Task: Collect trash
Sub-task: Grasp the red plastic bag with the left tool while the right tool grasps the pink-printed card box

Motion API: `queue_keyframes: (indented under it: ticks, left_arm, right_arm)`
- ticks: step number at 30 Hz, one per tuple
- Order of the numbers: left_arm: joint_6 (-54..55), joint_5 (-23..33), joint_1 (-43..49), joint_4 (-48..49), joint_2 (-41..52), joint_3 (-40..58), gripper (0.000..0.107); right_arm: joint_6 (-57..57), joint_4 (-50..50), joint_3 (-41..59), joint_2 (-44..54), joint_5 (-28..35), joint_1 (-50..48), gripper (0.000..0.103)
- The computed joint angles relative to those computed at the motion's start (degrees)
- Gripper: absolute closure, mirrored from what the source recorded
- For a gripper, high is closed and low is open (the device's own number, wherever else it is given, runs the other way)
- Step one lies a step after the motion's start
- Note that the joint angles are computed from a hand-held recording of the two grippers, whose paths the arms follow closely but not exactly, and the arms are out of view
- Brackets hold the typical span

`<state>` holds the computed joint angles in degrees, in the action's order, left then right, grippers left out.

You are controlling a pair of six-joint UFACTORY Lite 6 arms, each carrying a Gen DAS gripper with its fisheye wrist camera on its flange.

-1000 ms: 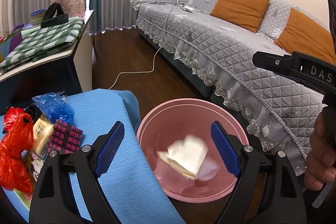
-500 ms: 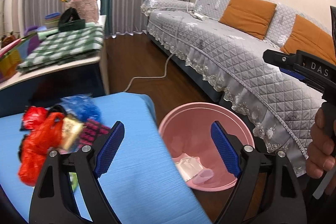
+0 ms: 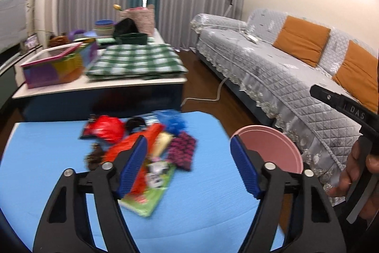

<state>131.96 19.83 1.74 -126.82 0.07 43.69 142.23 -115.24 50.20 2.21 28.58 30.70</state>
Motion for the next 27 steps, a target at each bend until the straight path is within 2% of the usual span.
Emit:
queue_keyframes:
  ticks: [4, 8, 14, 19, 23, 27]
  left_arm:
    - [-7.9, 3.0, 8.3, 11.8, -2.2, -1.4, 0.048]
    - [-11.7, 7.3, 15.9, 18.6, -1.3, -0.4, 0.050]
    - [-3.5, 11.2, 21.6, 11.1, 4.4, -0.1, 0.054]
    - [3.8, 12.3, 21.3, 3.6, 9.8, 1.1, 0.055]
    - [5.7, 12.4, 19.7, 1.1, 14.0, 3.6, 0.055]
    - [2.6, 11.5, 18.1, 3.4, 19.4, 7.7, 0.053]
  right_arm:
    - [-2.0, 2.3, 3.0, 3.5, 1.6, 5.2, 0.039]
    - [-2.3, 3.4, 6.1, 7.2, 0.7, 8.0, 0.039]
    - [4.3, -0.7, 11.1, 15.1, -3.3, 8.5, 0.041]
    - [13.2, -7.7, 15.5, 21.8, -6.6, 7.4, 0.043]
    - [12.2, -6.9, 20.8, 26.9, -8.0, 6.9, 0.043]
    - [10.4, -5.8, 26.2, 31.8, -10.2, 6.3, 0.043]
